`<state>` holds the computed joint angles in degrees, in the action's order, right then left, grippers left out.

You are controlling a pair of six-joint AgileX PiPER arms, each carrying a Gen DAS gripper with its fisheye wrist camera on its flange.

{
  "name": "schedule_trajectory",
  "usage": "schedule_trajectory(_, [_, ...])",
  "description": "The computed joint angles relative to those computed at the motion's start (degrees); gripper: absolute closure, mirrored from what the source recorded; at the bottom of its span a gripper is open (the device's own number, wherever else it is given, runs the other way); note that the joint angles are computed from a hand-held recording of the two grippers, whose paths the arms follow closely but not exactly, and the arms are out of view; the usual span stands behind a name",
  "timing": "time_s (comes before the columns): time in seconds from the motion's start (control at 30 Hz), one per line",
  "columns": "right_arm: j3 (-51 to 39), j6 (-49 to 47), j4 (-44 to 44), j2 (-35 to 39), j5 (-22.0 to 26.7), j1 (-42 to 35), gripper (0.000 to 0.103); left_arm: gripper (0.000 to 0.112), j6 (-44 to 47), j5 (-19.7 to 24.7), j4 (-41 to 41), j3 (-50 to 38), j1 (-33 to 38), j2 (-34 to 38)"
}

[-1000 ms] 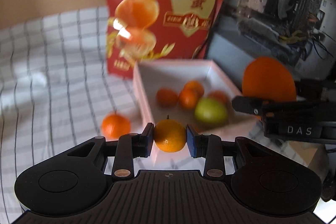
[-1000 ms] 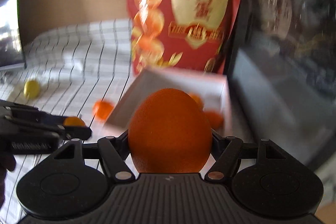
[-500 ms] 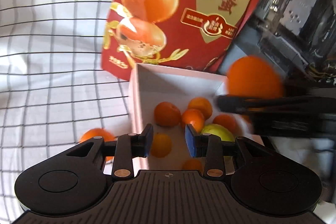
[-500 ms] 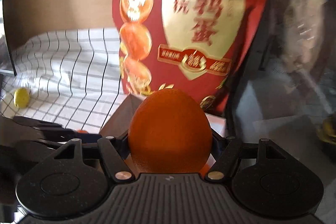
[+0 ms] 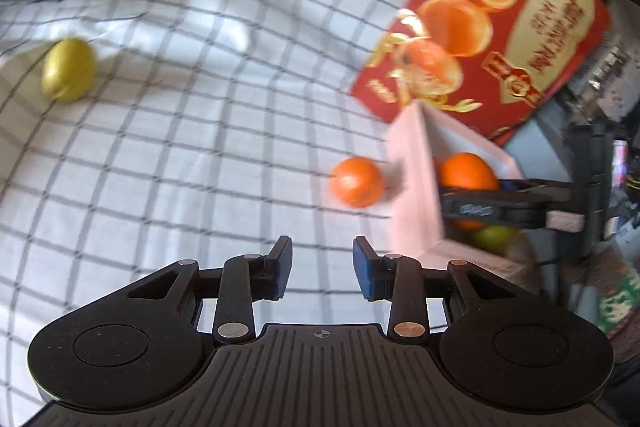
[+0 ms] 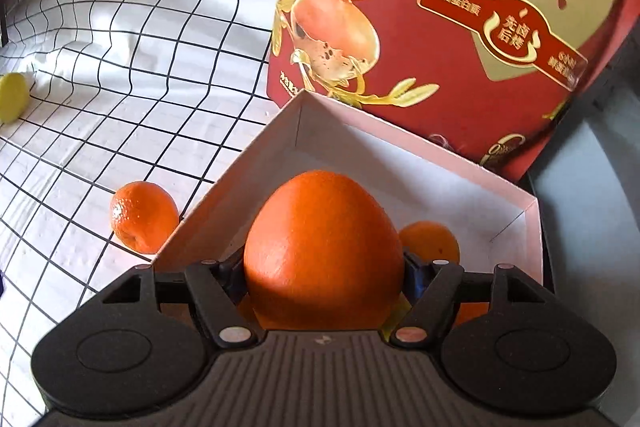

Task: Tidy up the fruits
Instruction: 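Open the right tool to drop the large orange into the pink box, then grasp the yellow pear with the left tool while the right tool reaches a tangerine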

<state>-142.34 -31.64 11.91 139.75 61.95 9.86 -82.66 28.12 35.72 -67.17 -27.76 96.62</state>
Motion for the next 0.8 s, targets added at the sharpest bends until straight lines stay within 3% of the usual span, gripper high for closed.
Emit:
schedule_trajectory(0.37, [27.41, -4.38, 8.57, -17.20, -12.52, -3.27, 0.031, 0.075, -8.44, -5.37, 8.33, 14.63, 2.20, -8.05])
schedule_trajectory(0.63, [50.95, -11.88, 12.17, -31.86, -28.46, -0.33, 0.031, 0.075, -6.95, -3.99, 10.60, 17.84, 6.01, -11.30])
schedule_trajectory(0.8, [59.72, -12.91, 14.42, -37.91, -31.45, 2.54, 0.031, 0.075, -4.21, -1.82, 14.58, 17.63, 11.76, -13.15])
